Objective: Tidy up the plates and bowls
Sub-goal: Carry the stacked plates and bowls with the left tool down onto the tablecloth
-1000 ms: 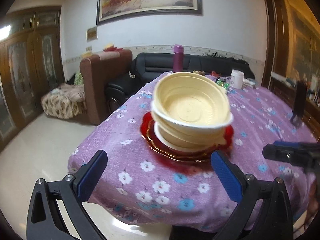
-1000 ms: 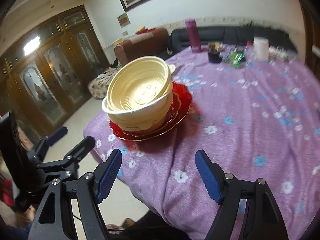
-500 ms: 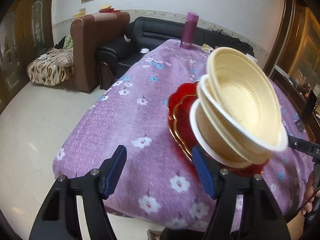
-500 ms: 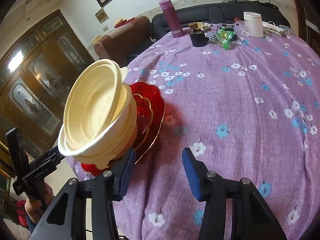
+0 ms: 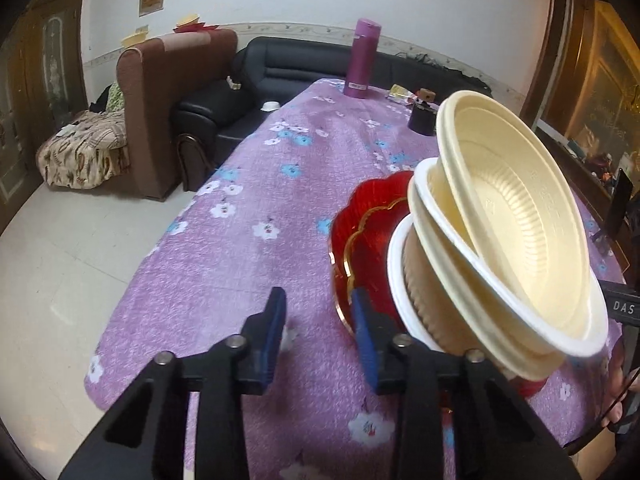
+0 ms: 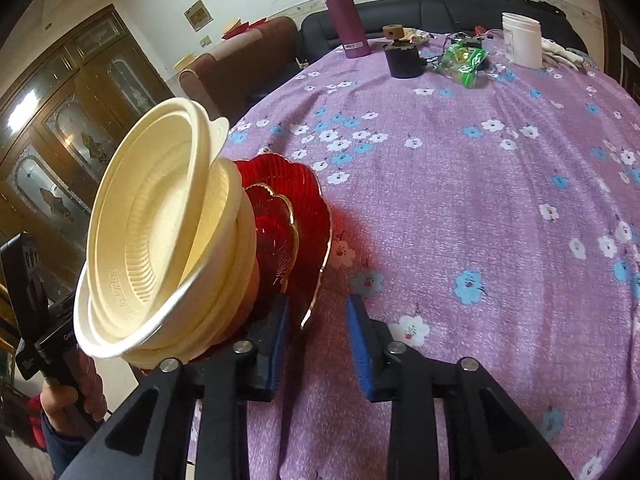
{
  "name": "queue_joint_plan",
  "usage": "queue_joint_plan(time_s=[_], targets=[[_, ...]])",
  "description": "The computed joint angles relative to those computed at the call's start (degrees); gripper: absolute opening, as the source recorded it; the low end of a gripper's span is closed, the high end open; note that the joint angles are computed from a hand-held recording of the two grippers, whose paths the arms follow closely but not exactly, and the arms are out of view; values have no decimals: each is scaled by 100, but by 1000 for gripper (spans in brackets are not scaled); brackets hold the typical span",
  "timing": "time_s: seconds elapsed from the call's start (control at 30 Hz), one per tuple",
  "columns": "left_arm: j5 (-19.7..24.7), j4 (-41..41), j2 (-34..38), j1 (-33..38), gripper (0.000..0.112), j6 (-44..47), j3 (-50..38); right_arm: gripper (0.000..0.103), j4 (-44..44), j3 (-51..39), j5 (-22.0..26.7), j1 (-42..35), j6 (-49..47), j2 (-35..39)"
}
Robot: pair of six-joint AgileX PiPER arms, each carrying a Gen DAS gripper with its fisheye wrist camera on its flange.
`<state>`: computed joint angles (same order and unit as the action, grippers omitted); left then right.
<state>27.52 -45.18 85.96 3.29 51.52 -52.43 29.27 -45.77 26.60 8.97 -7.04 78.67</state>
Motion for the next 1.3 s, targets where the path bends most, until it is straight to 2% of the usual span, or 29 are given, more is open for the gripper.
queue_joint_plan(time_s=[0.2, 0.27, 0.3, 0.33, 0.5, 0.63, 0.77, 0.93, 1.13, 1.3], targets=[[-327, -45, 152, -366, 20, 94, 59, 22, -366, -155, -185, 228, 338, 247], [-497, 67, 128, -516, 19, 15, 139, 17, -241, -140, -237, 237, 205, 263], [-769, 395, 74, -685, 19, -300, 228, 17, -288, -140, -256, 259, 247, 259], [-837, 493, 60, -748, 19, -404, 243, 17, -357, -141, -265, 279, 309, 253], [-865, 782, 40, -939, 19, -844, 197, 17, -21, -100, -266, 124, -65, 231], [-960, 1863, 136, -1380, 20, -2056, -30, 17, -55, -29, -233, -43, -152, 99], [-909, 2971, 339, -1946, 20, -3346, -390, 17, 398, 118, -94, -596, -787, -134], [-641, 4280, 698, -2793, 23, -4911, -1007, 17, 976, 301, 310, -1642, -1769, -498], [-159, 5124, 1409, -3647, 25, -6049, -2051, 17, 1618, 344, 988, -3228, -3041, -688], [248, 5485, 2203, -4154, 29, -6561, -3058, 17, 1893, 263, 1279, -4269, -3759, -544]])
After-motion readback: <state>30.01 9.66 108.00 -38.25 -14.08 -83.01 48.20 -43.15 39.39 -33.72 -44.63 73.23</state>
